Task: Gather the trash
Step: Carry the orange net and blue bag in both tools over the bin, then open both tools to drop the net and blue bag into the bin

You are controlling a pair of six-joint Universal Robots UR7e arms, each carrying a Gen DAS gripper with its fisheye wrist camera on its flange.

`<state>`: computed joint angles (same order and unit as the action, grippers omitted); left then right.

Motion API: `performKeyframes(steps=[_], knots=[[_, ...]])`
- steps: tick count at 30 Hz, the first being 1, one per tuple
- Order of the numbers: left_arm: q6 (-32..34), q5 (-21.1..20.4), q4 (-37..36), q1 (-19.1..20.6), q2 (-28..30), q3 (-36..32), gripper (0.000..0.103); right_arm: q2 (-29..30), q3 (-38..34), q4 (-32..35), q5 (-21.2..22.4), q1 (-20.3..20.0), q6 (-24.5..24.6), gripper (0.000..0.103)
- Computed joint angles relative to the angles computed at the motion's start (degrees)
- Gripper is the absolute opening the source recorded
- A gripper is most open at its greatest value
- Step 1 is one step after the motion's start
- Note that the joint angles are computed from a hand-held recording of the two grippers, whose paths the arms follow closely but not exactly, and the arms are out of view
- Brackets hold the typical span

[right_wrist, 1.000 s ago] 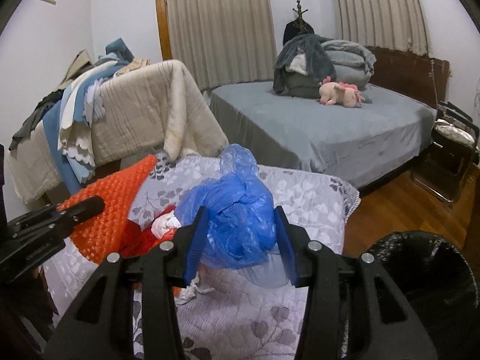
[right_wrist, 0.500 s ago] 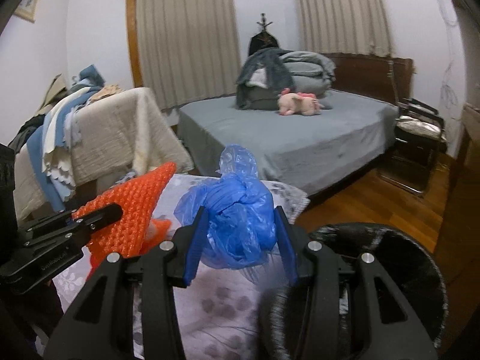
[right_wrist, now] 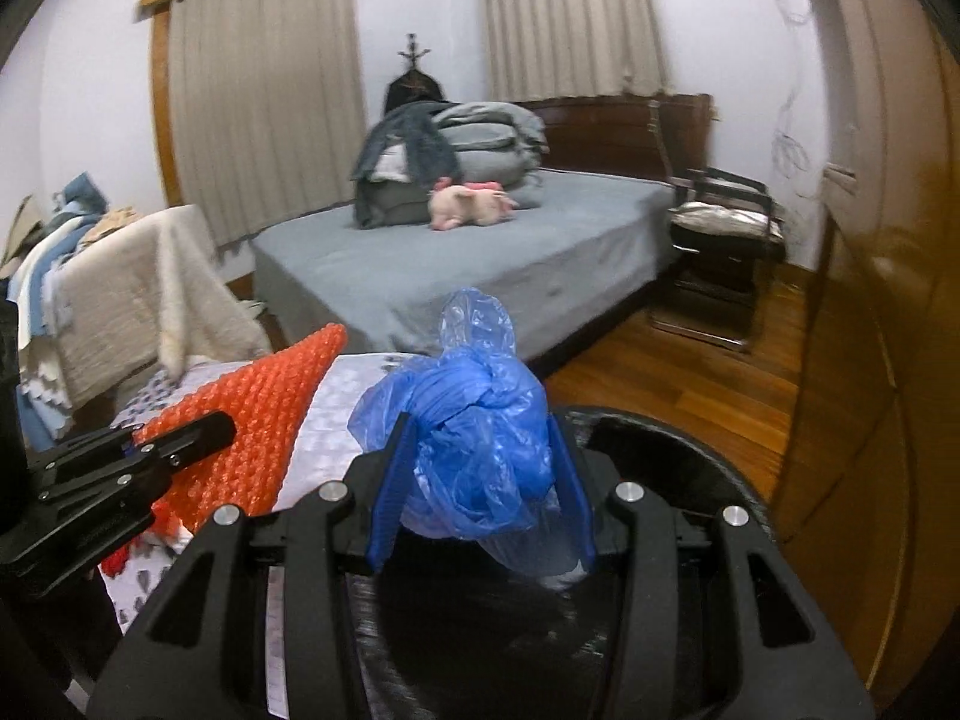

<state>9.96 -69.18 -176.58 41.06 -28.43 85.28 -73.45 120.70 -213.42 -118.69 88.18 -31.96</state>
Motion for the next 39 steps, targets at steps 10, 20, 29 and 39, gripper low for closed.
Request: performKeyframes(steps=[10, 20, 29, 39], knots=[[0.3, -5.2, 5.6, -0.8, 6.2, -6.9, 0.017, -2.1, 2.4, -3.5, -2.2, -4.1, 0.0, 0.044], [1.5, -8.2, 9.8, -0.2, 9.1, -10.1, 0.046, -2.4, 2.4, -2.4, -3.4, -7.5, 1.0, 0.054], [1.0, -4.5, 7.2, 0.5, 6.2, -6.4, 0.080, -1.8, 2.1, -3.9, -3.7, -7.5, 1.1, 0.087], [-0.7, 2.1, 0.7, 1.3, -0.3, 1.2, 0.096, 1.1, 0.0, -3.4, -2.4, -3.4, 0.1, 0.096]])
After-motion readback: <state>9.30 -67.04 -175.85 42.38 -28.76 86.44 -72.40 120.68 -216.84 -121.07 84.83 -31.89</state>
